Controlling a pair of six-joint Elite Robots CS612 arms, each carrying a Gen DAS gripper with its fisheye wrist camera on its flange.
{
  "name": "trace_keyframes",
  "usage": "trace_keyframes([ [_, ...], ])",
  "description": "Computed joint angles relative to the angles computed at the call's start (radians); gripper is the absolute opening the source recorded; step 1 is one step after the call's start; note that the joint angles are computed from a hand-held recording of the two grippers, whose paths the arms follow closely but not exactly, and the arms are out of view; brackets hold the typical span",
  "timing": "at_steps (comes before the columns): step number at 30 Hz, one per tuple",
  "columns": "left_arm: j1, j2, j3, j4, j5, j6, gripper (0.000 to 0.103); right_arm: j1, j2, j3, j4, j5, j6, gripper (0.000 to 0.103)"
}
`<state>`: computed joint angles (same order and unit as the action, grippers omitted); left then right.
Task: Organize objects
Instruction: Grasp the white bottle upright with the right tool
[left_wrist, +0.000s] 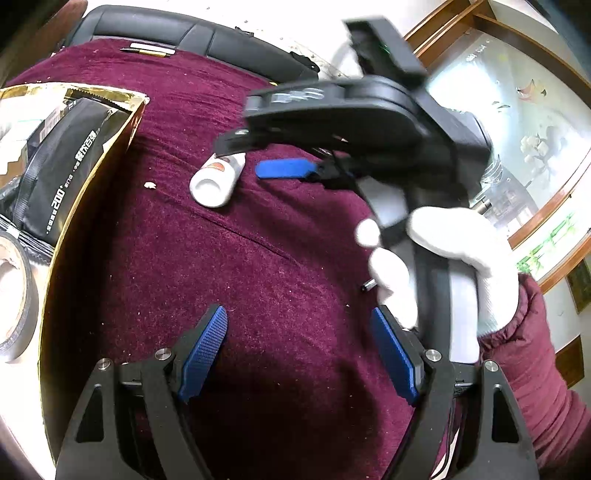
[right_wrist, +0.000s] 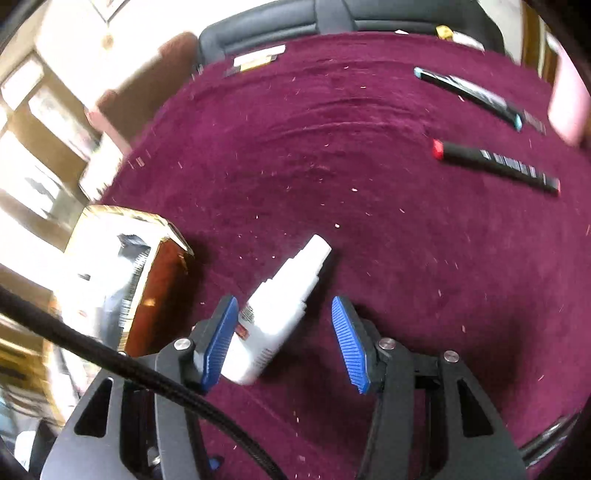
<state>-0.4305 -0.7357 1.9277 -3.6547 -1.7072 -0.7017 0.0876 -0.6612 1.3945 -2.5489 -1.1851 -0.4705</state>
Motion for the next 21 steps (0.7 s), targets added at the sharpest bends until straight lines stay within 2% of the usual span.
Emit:
trace_keyframes([
  [2, 0.003, 0.003, 0.002, -0.013, -0.001, -0.020, 0.069, 0.022, 0.000, 0.000, -0.018, -0.086, -0.026, 0.051],
  [4, 0.003, 0.003, 0.002, -0.014, 0.002, -0.024, 0.069, 0.042, -0.002, 0.001, -0.026, -0.170, -0.070, 0.050],
  [7, 0.006, 0.007, -0.002, -0.019, -0.010, -0.022, 0.072, 0.054, -0.002, -0.006, -0.018, -0.217, -0.128, 0.050],
  [9, 0.010, 0.012, -0.005, -0.029, -0.030, -0.022, 0.075, 0.050, 0.005, -0.038, 0.048, -0.213, -0.128, 0.052],
  [11, 0.013, 0.015, -0.008, -0.037, -0.041, -0.024, 0.077, 0.047, 0.007, -0.039, 0.046, -0.209, -0.118, 0.054],
  [12, 0.014, 0.016, -0.008, -0.038, -0.043, -0.024, 0.077, 0.047, 0.004, -0.030, 0.031, -0.207, -0.119, 0.052],
  [13, 0.015, 0.018, -0.010, -0.041, -0.048, -0.024, 0.078, 0.045, -0.007, -0.004, -0.001, -0.190, -0.141, 0.036],
  [15, 0.019, 0.022, -0.013, -0.049, -0.067, -0.024, 0.079, 0.048, -0.023, 0.038, -0.066, -0.194, -0.187, 0.027],
  [16, 0.020, 0.021, -0.015, -0.040, -0.079, -0.010, 0.079, 0.044, -0.030, 0.055, -0.087, -0.184, -0.197, 0.027],
  [19, 0.018, 0.019, -0.016, -0.026, -0.104, 0.033, 0.081, 0.008, -0.049, 0.078, -0.094, -0.098, -0.170, 0.027],
  [21, 0.024, 0.027, -0.020, -0.049, -0.122, 0.013, 0.081, -0.021, -0.058, 0.081, -0.077, -0.026, -0.141, 0.027],
])
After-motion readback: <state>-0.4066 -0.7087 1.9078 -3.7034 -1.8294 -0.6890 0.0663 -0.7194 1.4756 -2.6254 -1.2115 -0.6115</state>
